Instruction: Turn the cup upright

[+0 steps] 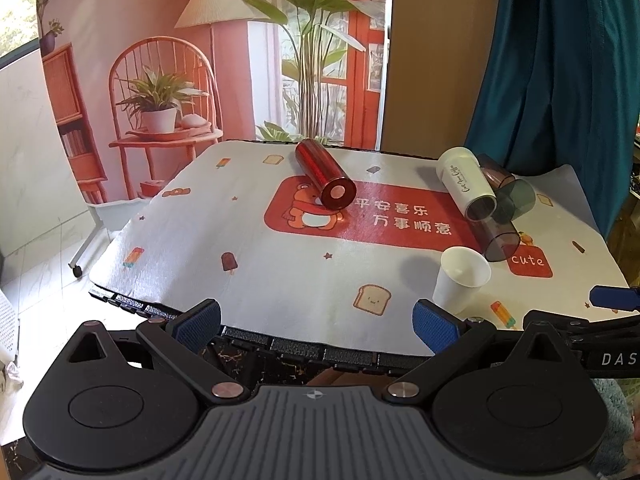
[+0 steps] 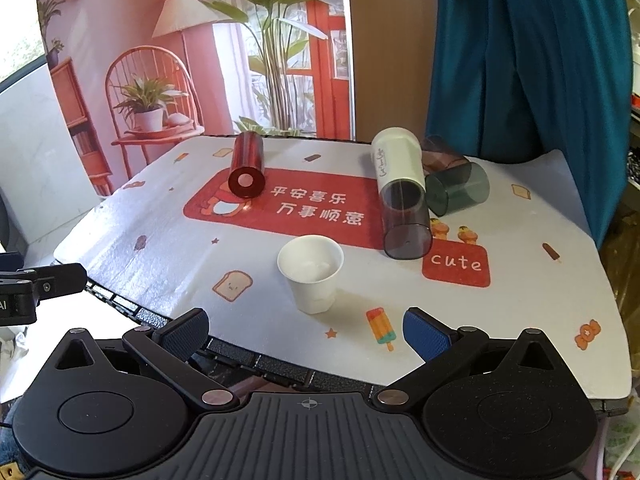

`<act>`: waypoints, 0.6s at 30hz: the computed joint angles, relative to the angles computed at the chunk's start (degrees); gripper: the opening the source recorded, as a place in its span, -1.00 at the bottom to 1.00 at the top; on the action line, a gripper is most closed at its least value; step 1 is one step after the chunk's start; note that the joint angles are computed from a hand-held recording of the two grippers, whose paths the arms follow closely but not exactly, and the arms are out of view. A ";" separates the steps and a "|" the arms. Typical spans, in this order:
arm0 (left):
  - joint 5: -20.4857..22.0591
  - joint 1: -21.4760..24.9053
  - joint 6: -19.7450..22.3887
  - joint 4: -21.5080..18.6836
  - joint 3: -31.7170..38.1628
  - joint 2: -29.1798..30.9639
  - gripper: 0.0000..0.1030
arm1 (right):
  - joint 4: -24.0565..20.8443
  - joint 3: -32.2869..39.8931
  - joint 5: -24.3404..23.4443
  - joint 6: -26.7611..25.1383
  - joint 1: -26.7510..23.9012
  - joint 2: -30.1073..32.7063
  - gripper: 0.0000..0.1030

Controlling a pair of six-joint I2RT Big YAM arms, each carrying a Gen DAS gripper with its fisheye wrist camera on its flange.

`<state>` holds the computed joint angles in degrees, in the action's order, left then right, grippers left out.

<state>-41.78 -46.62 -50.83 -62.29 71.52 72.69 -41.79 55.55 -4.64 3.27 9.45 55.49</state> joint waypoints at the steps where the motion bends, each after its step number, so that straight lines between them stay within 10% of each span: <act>1: 0.10 0.03 -0.02 0.01 0.00 0.01 1.00 | -0.02 0.01 0.02 0.07 0.01 0.05 0.99; 18: 0.34 0.10 -0.68 -0.08 -0.25 -0.12 1.00 | 0.13 -0.07 0.13 0.22 0.14 0.26 0.99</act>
<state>-41.44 -46.52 -51.51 -62.37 71.27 72.57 -41.65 55.48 -4.51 3.49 9.59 55.75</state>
